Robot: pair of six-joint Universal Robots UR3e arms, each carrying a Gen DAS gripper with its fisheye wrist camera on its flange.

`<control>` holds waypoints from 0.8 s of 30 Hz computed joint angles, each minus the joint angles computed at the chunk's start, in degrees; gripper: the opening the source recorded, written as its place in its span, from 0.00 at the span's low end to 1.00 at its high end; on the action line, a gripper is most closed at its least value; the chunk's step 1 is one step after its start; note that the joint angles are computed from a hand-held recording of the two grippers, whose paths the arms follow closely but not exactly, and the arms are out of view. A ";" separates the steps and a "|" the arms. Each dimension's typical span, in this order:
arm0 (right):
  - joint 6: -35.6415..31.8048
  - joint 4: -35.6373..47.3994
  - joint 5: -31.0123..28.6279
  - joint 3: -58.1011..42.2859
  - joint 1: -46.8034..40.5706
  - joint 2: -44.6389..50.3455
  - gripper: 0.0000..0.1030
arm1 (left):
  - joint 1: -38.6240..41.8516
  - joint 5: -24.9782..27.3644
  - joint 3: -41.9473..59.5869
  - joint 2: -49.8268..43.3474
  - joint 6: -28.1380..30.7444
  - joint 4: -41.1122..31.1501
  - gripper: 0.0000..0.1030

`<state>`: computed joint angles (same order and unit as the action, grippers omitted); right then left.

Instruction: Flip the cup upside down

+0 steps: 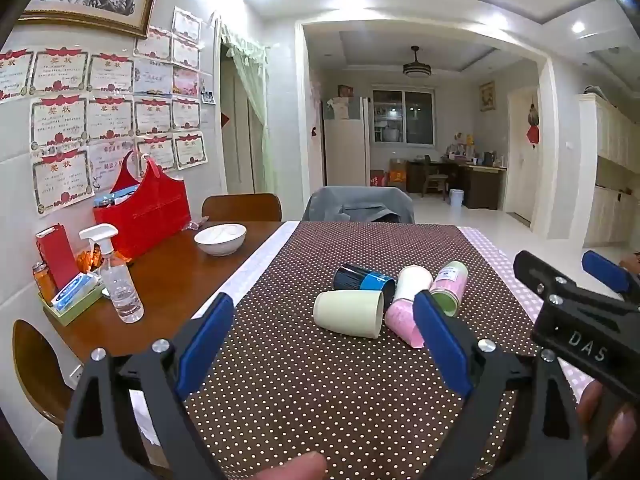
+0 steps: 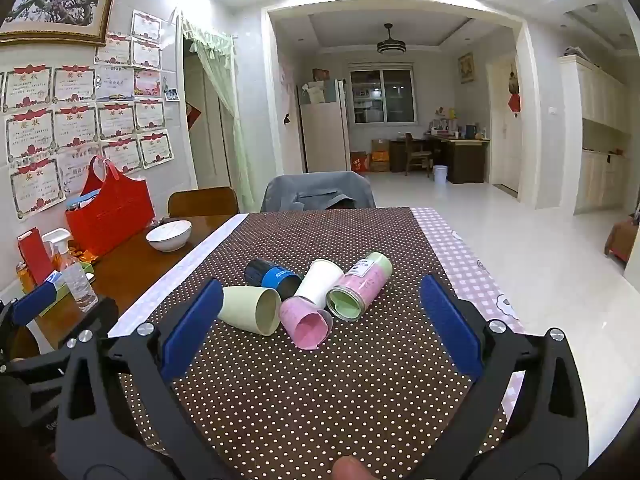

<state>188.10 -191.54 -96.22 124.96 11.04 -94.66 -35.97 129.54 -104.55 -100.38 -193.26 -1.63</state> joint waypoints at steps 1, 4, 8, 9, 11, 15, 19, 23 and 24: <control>-0.05 -0.06 -0.17 0.00 0.09 0.04 0.94 | 0.09 -0.27 -0.20 0.03 -0.15 0.43 0.87; 0.00 -0.01 -0.08 0.09 0.01 -0.09 0.94 | -0.07 0.15 -0.04 -0.40 -0.29 0.89 0.87; 0.26 -0.27 -0.88 -0.27 0.29 0.33 0.94 | -0.29 -0.20 0.03 -1.36 -0.36 2.41 0.88; 0.27 -0.94 -1.06 -0.01 0.36 0.63 0.94 | 0.11 -0.79 0.07 -1.38 -0.06 2.87 0.88; 0.28 -2.21 -1.28 0.17 0.33 1.73 0.94 | -0.58 0.35 0.17 -2.39 0.89 4.77 0.88; 0.38 -1.76 -2.71 -0.15 0.55 1.25 0.94 | -0.04 -0.79 -1.13 -2.10 3.28 8.87 0.96; 0.42 -3.52 -2.68 0.38 0.17 1.14 0.94 | -0.40 -0.52 -1.03 -2.77 3.20 9.69 0.96; 0.35 -4.90 -0.86 1.17 -1.23 0.73 0.94 | 0.15 -1.02 -1.06 -1.80 2.48 8.22 0.96; 0.41 -5.06 -0.30 1.59 -1.63 0.32 0.94 | -0.13 -0.59 -0.77 -1.95 2.50 7.96 0.96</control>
<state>188.51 -196.60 -96.51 126.55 9.41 -94.34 -36.10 128.95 -105.31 -102.34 -190.75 6.33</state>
